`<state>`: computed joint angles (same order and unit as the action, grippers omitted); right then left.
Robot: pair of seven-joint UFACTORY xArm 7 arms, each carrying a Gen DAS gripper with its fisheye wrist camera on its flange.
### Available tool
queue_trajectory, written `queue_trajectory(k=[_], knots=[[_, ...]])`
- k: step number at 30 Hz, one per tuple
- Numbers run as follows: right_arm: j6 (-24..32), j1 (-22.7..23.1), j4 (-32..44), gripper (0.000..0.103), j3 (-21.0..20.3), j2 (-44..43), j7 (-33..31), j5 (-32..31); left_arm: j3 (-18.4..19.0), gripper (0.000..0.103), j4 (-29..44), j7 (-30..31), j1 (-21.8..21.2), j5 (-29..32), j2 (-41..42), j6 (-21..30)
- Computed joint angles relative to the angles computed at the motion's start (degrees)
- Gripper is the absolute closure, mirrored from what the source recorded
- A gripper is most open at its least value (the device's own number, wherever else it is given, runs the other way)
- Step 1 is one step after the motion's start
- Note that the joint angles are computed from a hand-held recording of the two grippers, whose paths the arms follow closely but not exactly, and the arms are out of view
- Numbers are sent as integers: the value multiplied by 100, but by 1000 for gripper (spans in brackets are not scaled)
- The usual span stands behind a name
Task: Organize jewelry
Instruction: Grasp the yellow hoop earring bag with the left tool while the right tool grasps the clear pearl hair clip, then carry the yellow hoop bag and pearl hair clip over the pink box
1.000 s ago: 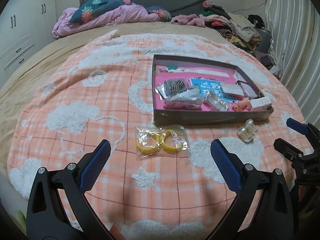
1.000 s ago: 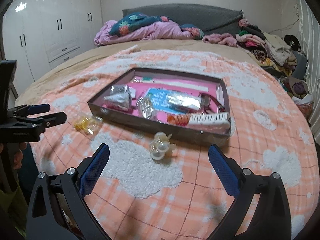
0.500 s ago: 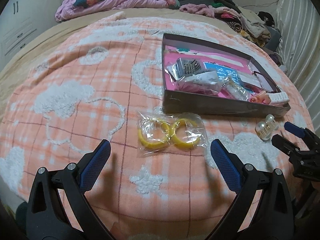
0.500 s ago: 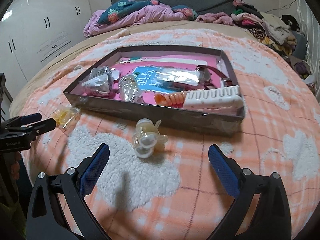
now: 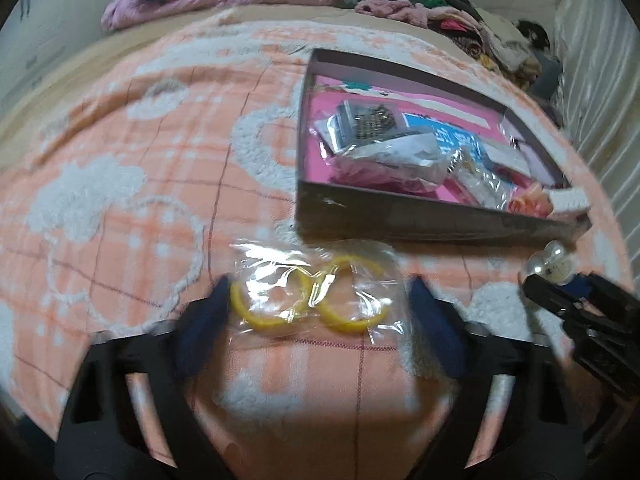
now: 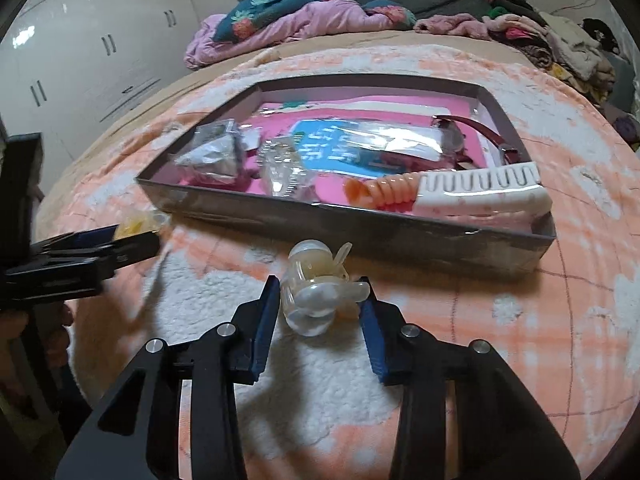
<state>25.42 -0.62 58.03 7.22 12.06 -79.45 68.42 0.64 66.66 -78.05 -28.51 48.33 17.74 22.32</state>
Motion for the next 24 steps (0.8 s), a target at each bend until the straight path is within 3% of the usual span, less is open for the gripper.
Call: queue_trajectory(k=[7, 14, 24], knots=[[470, 19, -352, 65, -97, -448, -409, 170, -83, 30, -86, 255, -33, 98, -144, 11], [793, 132, -630, 65, -350, -889, -574, 296, -255, 30, -332, 115, 14, 395, -602, 21], [765, 210, -599, 65, -607, -1249, -934, 789, -483, 30, 138, 243, 95, 620, -623, 127]])
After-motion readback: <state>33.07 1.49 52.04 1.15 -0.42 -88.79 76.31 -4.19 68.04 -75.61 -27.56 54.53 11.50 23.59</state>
